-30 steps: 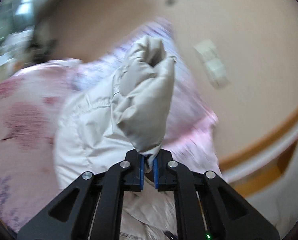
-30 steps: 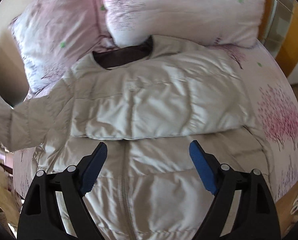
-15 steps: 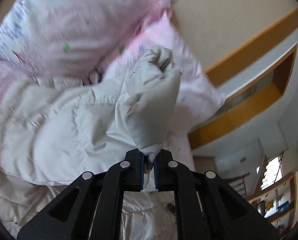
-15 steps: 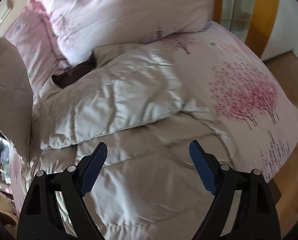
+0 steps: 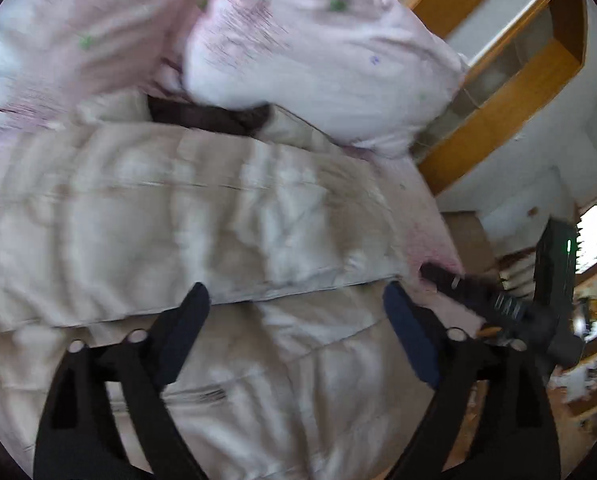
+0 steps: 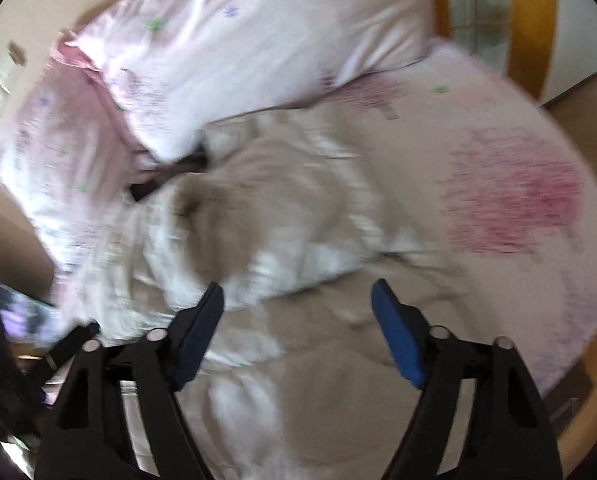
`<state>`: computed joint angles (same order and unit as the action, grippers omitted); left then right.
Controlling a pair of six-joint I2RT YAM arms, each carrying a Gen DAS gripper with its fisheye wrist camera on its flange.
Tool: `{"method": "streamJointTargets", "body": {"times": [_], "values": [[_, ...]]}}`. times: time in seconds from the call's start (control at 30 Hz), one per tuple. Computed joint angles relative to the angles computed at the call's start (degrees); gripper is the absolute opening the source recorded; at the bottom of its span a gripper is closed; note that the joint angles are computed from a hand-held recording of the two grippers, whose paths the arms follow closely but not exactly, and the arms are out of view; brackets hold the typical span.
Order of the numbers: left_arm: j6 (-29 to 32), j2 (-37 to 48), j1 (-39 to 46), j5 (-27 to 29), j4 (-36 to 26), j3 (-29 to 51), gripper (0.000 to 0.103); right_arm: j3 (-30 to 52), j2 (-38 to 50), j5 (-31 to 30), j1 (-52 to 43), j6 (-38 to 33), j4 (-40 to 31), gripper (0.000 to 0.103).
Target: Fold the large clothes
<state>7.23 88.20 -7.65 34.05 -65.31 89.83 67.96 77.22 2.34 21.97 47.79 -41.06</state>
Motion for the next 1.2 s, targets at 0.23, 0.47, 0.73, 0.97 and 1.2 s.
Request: {"method": "streamJointTargets", "body": {"times": [0.23,0.47,0.73,0.97,1.2], "values": [[7.3,-3.7,18.2,-7.7,1.0,-2.1,0.101,6.7,13.1,-14.3,-2.4,0.4,7.3,0.057],[15.2,-1.9,35.0,-11.2,-1.1,-4.7,0.101,7.2,18.8,-20.9,-2.7,5.6,12.2,0.037],[18.7,1.0,42.4,-10.2,-3.9,-2.7,0.101,7.4,16.3,-14.2,0.5,4.7,15.2,0.008],[20.1,-2.1,44.2,-11.3,2.5,-9.9,0.101,7.8,19.5,-12.9,-1.1,7.4,8.8,0.011],[24.8,2.0,45.6,-10.5,-3.0,-7.2,0.101,6.0,11.7,-12.1,-2.4,-0.6,4.1,0.074]]}}
